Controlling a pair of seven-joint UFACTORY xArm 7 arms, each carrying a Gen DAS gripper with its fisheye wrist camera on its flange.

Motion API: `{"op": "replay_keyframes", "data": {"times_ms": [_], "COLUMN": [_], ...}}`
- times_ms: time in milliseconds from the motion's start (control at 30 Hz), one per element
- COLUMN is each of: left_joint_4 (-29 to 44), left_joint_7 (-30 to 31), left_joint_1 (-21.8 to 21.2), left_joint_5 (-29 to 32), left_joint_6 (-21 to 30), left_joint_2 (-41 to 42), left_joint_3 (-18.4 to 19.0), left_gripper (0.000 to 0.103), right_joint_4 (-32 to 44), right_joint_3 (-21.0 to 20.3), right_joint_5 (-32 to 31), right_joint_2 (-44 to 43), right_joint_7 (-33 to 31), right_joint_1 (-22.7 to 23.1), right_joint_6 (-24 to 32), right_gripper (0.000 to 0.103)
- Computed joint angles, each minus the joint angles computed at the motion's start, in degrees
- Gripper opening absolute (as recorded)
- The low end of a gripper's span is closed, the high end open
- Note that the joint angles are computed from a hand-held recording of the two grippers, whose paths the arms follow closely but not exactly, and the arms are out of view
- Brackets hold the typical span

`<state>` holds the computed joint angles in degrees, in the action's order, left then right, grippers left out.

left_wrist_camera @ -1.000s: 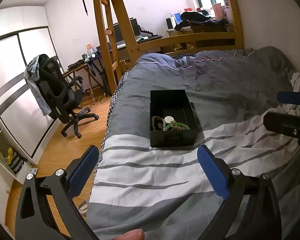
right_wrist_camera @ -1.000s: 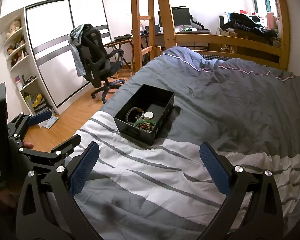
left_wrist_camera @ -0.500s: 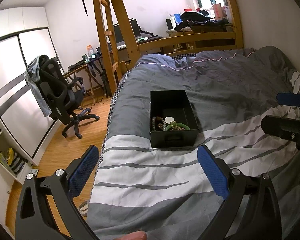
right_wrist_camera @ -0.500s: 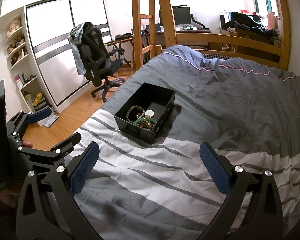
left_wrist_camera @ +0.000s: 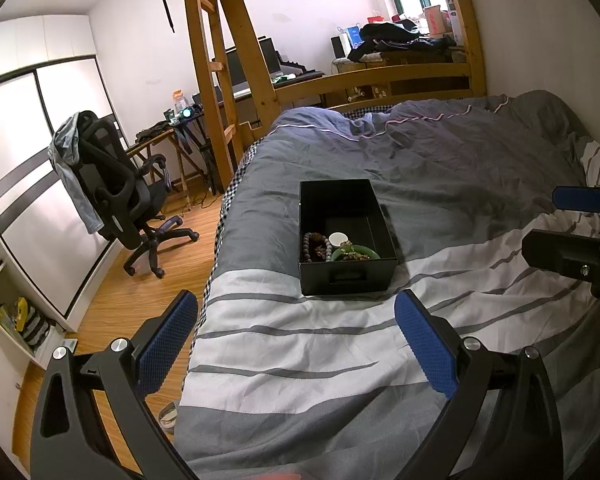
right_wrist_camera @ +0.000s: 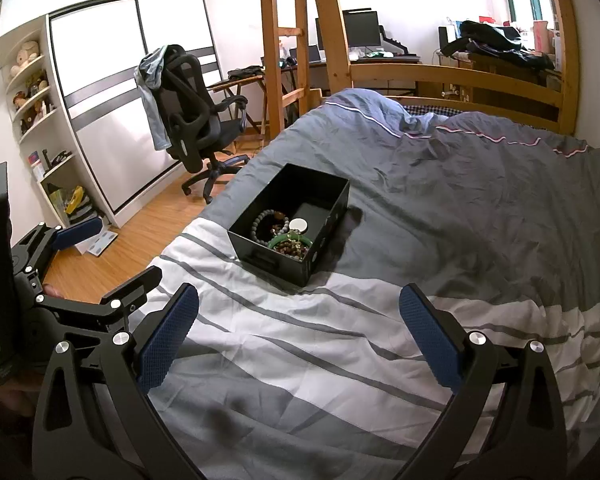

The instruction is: Organize jewelry

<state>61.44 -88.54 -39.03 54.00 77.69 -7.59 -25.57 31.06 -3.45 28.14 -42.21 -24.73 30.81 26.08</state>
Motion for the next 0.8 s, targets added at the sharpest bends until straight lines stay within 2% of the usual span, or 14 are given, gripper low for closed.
{"op": "replay_keyframes", "data": {"times_ms": [800], "left_joint_4": [0.3], "left_joint_7": [1.4], "left_joint_1": [-0.5], "left_joint_5": [0.3], "left_joint_6": [-0.1], "left_joint_2": [1.0], "left_joint_3": [0.5], "left_gripper": [0.097], "right_joint_4": [-0.3], "right_joint_3": [0.0], "right_joint_5": [-0.3], "right_joint_2": [0.0], "right_joint_7": [0.5], "right_joint_1": [0.1], "right_joint_6": [-0.1], "right_gripper": [0.099]}}
